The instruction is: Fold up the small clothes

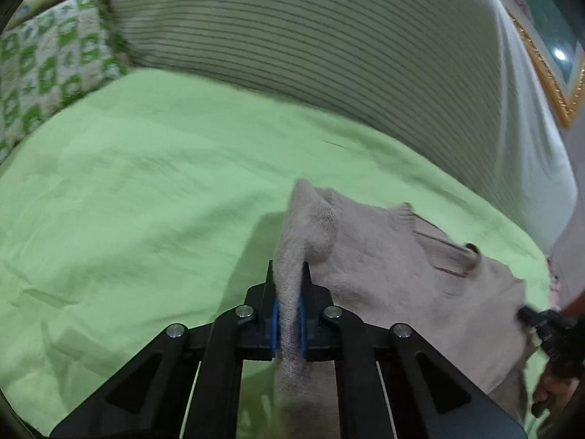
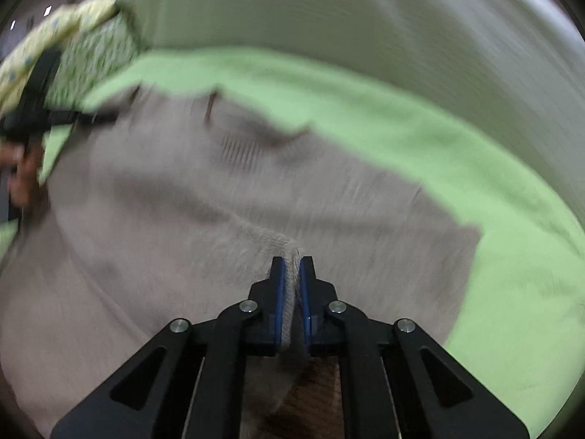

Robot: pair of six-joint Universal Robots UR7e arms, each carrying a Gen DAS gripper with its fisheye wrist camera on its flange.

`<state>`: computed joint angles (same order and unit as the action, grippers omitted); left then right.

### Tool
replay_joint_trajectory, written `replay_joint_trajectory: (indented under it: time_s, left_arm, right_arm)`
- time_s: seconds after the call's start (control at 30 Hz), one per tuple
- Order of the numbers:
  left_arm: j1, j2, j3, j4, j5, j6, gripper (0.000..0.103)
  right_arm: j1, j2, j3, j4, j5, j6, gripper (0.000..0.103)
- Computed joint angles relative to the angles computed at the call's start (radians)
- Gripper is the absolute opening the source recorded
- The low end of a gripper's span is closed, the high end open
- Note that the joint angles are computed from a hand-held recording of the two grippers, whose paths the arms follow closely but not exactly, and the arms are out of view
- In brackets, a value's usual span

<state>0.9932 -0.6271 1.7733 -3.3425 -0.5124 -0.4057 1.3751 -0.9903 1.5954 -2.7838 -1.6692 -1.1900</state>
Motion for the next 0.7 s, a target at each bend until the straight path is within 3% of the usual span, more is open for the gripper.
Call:
replay_joint_trajectory:
  time_s: [0.07,0.13,0.2,0.3,0.37,0.4,0.53,0.57,0.6,0.7]
  left_arm:
    - [0.027,0.002,-0.009,0.062,0.005,-0.074,0.007]
    - [0.044,0.008,-0.015,0.083,-0.007,-0.098,0.01]
    - [0.038,-0.001,-0.013,0.125,0.024,-0.136,0.03]
    - [0.021,-0.047,0.036,0.155,0.041,-0.189,0.037]
    - [-0.008,-0.079,0.079,0.221,0.076,-0.256,0.038]
    - [-0.027,-0.095,0.107,0.235,0.087,-0.28,0.038]
    - [-0.101,-0.151,0.206,0.31,0.085,-0.344,0.041]
    - [-0.125,-0.151,0.221,0.35,0.092,-0.374,0.046]
    - [-0.135,-0.152,0.23,0.368,0.096,-0.369,0.052]
    - [-0.165,-0.117,0.213,0.542,0.129,-0.431,0.053]
  right_arm:
    - [0.004,0.021,-0.012,-0.053,0.017,0.043,0.009]
    - [0.013,0.073,-0.069,0.011,-0.078,0.092,0.01]
    - [0.012,0.11,-0.108,0.061,-0.152,0.126,0.012]
    - [0.0,0.076,-0.053,-0.012,-0.106,0.108,0.031]
    - [-0.012,0.023,0.0,-0.062,-0.061,0.122,0.054]
    - [-0.019,0.006,0.016,-0.08,-0.034,0.129,0.058]
    - [-0.079,-0.103,0.068,-0.031,0.095,0.218,0.06]
    - [-0.089,-0.115,0.07,-0.019,0.112,0.233,0.06]
    - [-0.098,-0.127,0.082,-0.027,0.111,0.245,0.06]
    - [-0.116,-0.158,0.098,-0.015,0.076,0.283,0.06]
